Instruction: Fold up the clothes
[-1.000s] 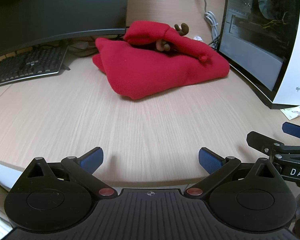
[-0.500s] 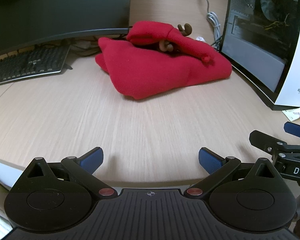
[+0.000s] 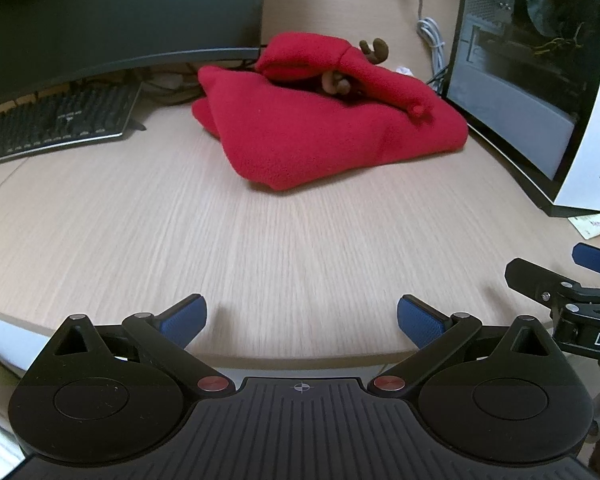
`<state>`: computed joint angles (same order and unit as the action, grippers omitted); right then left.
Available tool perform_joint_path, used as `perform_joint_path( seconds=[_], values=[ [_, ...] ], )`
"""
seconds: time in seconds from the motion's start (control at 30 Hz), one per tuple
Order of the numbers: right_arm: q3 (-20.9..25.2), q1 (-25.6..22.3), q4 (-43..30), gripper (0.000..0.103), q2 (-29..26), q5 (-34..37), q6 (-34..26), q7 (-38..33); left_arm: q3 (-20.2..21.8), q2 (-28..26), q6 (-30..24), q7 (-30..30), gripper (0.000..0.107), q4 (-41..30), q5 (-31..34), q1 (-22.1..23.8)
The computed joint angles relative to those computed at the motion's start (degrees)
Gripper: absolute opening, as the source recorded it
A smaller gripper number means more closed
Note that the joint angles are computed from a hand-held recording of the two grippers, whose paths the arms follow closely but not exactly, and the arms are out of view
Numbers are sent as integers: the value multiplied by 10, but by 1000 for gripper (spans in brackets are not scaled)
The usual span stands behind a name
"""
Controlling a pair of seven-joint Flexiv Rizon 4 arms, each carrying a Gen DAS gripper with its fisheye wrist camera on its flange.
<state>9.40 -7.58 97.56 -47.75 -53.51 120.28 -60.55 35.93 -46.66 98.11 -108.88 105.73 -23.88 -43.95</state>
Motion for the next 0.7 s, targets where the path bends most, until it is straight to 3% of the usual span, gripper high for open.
perform_joint_path(
  seconds=[0.7],
  values=[
    [6, -10, -14, 103, -10, -30, -9, 21, 19, -15, 5, -4, 103, -9, -2, -12]
  ],
)
